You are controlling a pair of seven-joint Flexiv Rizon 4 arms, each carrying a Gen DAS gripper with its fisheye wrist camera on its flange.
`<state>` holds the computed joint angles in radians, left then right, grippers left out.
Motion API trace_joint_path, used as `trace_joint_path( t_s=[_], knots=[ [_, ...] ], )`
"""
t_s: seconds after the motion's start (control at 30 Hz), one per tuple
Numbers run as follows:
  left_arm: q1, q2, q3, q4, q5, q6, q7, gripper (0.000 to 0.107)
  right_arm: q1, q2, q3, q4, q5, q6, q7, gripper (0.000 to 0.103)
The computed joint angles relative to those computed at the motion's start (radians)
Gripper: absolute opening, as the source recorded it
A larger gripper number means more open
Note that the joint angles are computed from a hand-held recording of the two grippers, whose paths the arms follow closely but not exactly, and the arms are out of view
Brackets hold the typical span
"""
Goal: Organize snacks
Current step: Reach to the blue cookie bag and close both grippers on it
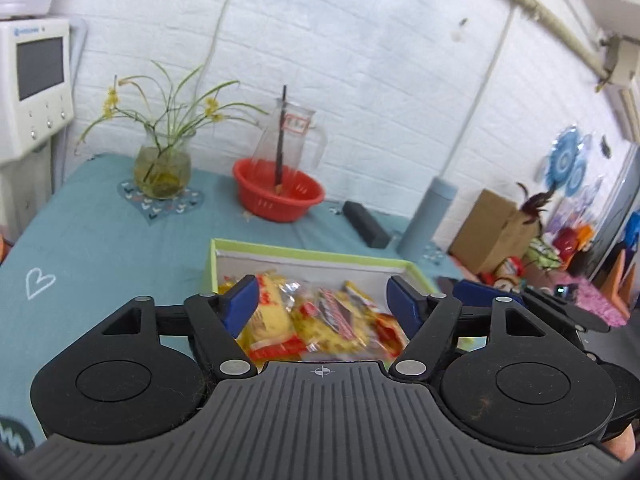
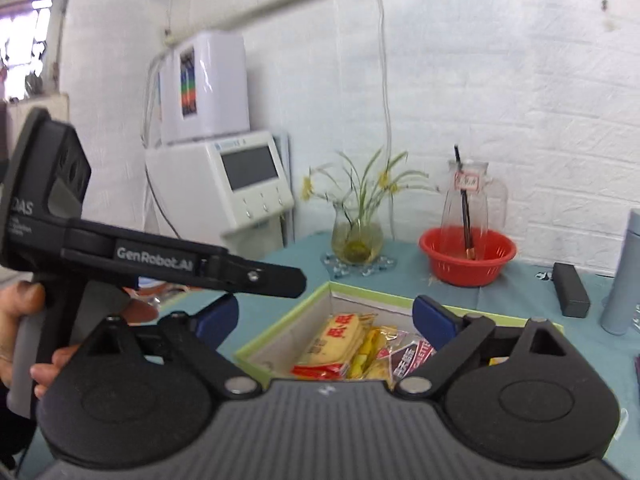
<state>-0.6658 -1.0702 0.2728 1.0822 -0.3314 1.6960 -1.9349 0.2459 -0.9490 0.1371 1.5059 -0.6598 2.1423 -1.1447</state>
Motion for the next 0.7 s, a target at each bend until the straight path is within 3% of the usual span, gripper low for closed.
trace_joint_path(
  t_s=[0.2, 0.33, 0.4, 0.47, 0.7],
  knots=[
    [-0.035, 0.093, -0.139, 0.245, 0.012, 0.173, 0.024, 0.058, 0.082, 0.156, -0.060, 0.386, 0.223, 0.173, -0.160, 0.094],
    [0.057, 0.072, -0.381, 0.288, 0.059, 0.192, 0.044, 0.058, 0.146, 0.196, -0.080, 0.551, 0.434, 0.178, -0.221, 0.094],
    [0.096, 0.038, -0.480, 0.266, 0.080, 0.167, 0.058, 0.056, 0.171, 0.206, -0.091, 0.603, 0.528, 0.170, -0.238, 0.094],
    [0.105, 0.002, -0.529, 0.222, 0.084, 0.122, 0.074, 0.054, 0.169, 0.211, -0.085, 0.642, 0.587, 0.177, -0.235, 0.094],
    [0.093, -0.104, -0.580, -0.012, 0.070, -0.063, 0.155, 0.046, 0.230, 0.203, -0.157, 0.639, 0.733, 0.187, -0.321, 0.094]
  ],
)
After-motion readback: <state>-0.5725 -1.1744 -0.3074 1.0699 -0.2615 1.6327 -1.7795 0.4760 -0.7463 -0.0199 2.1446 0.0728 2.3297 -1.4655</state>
